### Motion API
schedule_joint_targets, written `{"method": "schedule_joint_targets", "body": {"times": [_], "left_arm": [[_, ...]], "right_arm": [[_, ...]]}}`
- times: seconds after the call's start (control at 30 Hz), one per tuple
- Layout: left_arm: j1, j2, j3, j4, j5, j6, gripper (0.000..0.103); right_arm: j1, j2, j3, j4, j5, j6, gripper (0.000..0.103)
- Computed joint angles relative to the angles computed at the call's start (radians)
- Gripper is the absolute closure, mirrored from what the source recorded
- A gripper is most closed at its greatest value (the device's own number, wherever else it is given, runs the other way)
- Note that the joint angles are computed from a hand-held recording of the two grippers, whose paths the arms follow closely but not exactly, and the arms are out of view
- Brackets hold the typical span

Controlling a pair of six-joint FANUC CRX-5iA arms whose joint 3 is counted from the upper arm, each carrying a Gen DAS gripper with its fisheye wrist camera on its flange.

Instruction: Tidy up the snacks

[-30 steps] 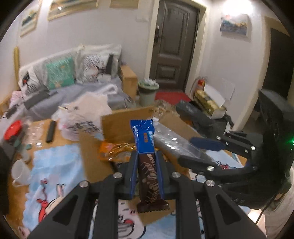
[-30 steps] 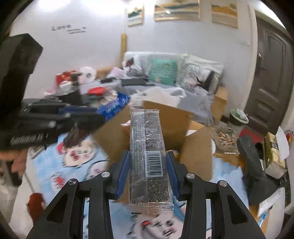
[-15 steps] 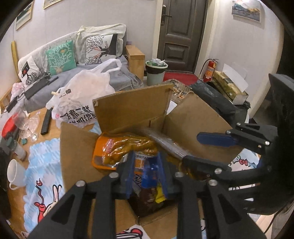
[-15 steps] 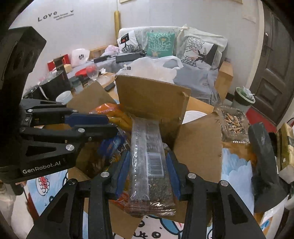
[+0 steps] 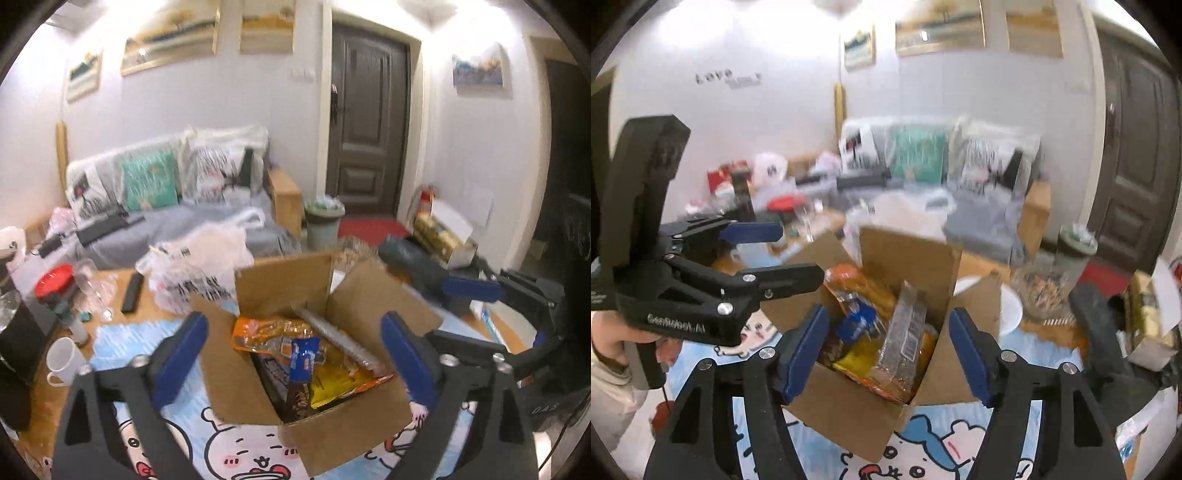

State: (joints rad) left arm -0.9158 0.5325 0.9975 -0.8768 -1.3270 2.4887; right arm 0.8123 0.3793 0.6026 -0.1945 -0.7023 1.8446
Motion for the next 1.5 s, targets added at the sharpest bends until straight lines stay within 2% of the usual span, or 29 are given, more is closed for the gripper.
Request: {"method": "schedule_joint_targets", "body": {"times": [0.03,0.1,0.17,0.2,0.3,0.37,0.5,1.5], "left_arm": [[-0.02,-0.008,-0.01,-0.038,-0.002,0.023,0.001],[-0.063,-0.031,-0.048,-0.111,0.006,0.078,0.001],[-0.1,-0.037,-0.06,-0.175,-0.014,0.12,0.001],[-0.118,-0.04,-0.07,-0.21,-0.025,0.148,0.001],[-0.141,-0.059,-0.105,-0.231,-0.024,0.195,0.001],[-0.148,-0.059,-0.107,-0.234,-0.042,0.216,0.001],[-0.177,-0.038,-0.09,-0.288,-0.094,0.216,0.001],[-0.195,-0.039,-0.092,-0.298,-0.097,0.231,0.001]], "right_arm": [[0.0,-0.033,-0.048,-0.012,0.043,0.014,0.037],[-0.006,-0.099,-0.139,-0.068,0.128,0.061,0.03],[-0.01,-0.152,-0.22,-0.109,0.218,0.101,0.018],[-0.015,-0.177,-0.254,-0.151,0.254,0.144,0.018],[-0.02,-0.23,-0.323,-0.229,0.311,0.23,0.012],[-0.021,-0.254,-0.359,-0.262,0.336,0.268,0.005],[-0.035,-0.277,-0.383,-0.341,0.342,0.326,0.001],[-0.043,-0.312,-0.411,-0.337,0.343,0.326,0.0]]}}
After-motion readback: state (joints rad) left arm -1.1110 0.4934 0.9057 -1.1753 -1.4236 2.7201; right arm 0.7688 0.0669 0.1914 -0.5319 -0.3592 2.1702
